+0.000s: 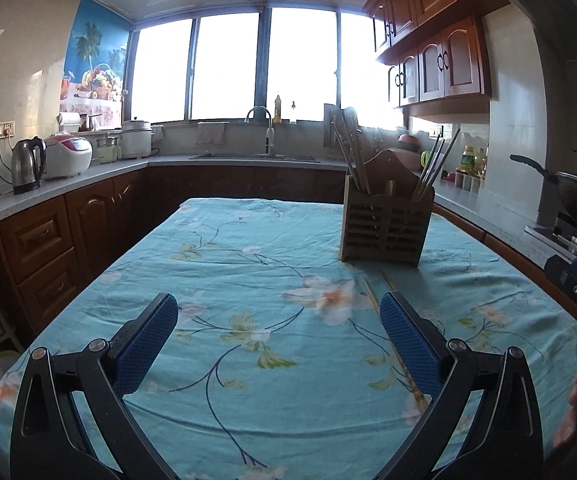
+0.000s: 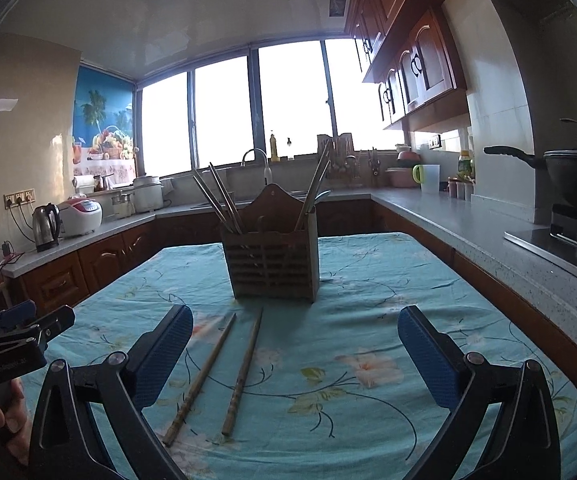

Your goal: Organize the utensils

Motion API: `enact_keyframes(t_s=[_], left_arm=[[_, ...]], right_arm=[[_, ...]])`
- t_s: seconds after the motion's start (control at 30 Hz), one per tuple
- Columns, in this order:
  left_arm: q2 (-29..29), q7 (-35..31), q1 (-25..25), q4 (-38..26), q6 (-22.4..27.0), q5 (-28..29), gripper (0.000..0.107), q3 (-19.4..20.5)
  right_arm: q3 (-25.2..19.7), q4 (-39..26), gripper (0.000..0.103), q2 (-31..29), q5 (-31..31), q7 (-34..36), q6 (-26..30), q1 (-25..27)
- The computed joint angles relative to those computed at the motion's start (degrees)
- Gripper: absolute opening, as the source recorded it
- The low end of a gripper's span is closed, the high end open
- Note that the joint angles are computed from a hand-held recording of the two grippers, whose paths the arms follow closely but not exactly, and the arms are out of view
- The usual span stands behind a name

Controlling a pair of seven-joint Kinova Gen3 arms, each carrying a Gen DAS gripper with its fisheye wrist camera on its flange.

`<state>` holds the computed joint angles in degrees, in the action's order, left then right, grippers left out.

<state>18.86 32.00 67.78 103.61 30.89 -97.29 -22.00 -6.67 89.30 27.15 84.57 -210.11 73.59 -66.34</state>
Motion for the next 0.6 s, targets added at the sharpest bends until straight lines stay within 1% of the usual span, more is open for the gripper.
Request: enact_keyframes(t_s=[0.1,0.27,0.6], left_arm=[[0.0,-1.0,-1.3,-0.1,1.1,0.4,0.103,2.2],[0.3,-3.1,-3.0,-0.6,4.7,1.9,0.103,5.8],[-0.1,-4.2,-7.6,0.0,8.1,1.3,0.103,12.8]], right_arm=[[0.1,-0.2,0.103,0.3,-0.5,0.6,1.0,-0.4],[0.1,-0.4,0.103,0.5,-1.6,0.5,1.7,-0.5],[0.4,-0.3,0.103,1.0,-2.3,0.2,2.6,-1.0]])
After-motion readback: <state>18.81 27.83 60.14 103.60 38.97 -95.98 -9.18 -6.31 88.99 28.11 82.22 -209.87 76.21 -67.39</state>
